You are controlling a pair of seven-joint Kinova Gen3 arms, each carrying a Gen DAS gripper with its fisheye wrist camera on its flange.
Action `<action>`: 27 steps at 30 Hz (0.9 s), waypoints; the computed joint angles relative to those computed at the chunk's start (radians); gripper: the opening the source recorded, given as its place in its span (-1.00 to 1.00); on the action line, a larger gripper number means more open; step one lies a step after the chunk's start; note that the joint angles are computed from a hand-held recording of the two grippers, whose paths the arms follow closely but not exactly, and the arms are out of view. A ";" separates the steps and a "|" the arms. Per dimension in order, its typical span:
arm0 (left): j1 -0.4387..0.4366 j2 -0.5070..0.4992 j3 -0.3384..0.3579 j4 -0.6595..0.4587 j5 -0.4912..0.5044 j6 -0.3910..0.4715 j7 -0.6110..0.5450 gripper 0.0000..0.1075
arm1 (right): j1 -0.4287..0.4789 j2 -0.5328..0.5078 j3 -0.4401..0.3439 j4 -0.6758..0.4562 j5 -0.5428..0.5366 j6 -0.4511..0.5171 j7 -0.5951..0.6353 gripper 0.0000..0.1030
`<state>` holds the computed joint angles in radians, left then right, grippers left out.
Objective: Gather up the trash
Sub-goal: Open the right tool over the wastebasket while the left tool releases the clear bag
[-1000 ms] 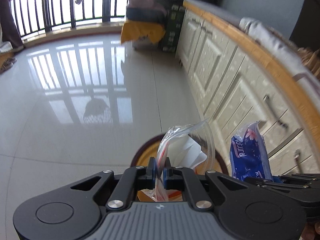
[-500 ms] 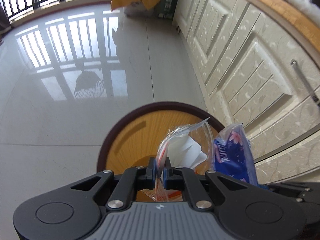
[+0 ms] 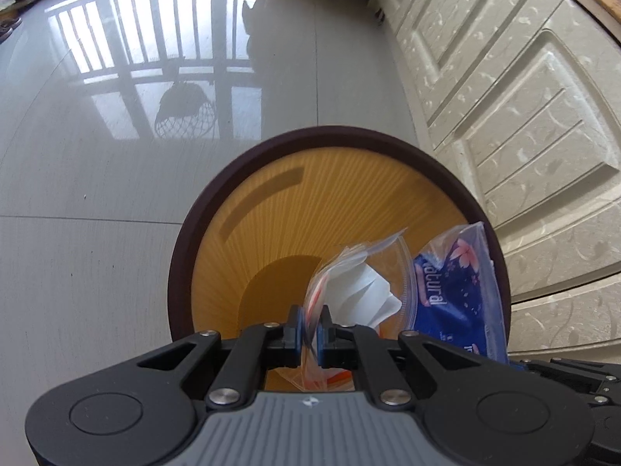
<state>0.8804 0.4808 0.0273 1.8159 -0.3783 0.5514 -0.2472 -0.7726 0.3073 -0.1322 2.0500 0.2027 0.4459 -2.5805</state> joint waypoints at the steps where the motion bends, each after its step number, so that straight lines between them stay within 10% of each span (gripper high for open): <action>1: -0.001 -0.001 0.000 0.002 0.000 0.002 0.000 -0.86 | -0.003 -0.001 0.001 -0.001 0.003 -0.001 -0.003 -0.52; 15: -0.012 0.025 0.012 -0.028 0.006 0.030 -0.028 -0.84 | -0.004 0.008 -0.013 -0.023 0.037 0.053 0.006 -0.05; 27: -0.002 0.012 0.013 -0.060 -0.027 0.100 -0.050 -0.29 | 0.001 -0.025 -0.021 -0.014 0.022 0.078 0.027 0.26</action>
<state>0.8785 0.4932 0.0407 1.7557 -0.4057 0.6512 -0.2974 -0.7713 0.2828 -0.1528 2.0361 0.2246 0.5235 -2.5534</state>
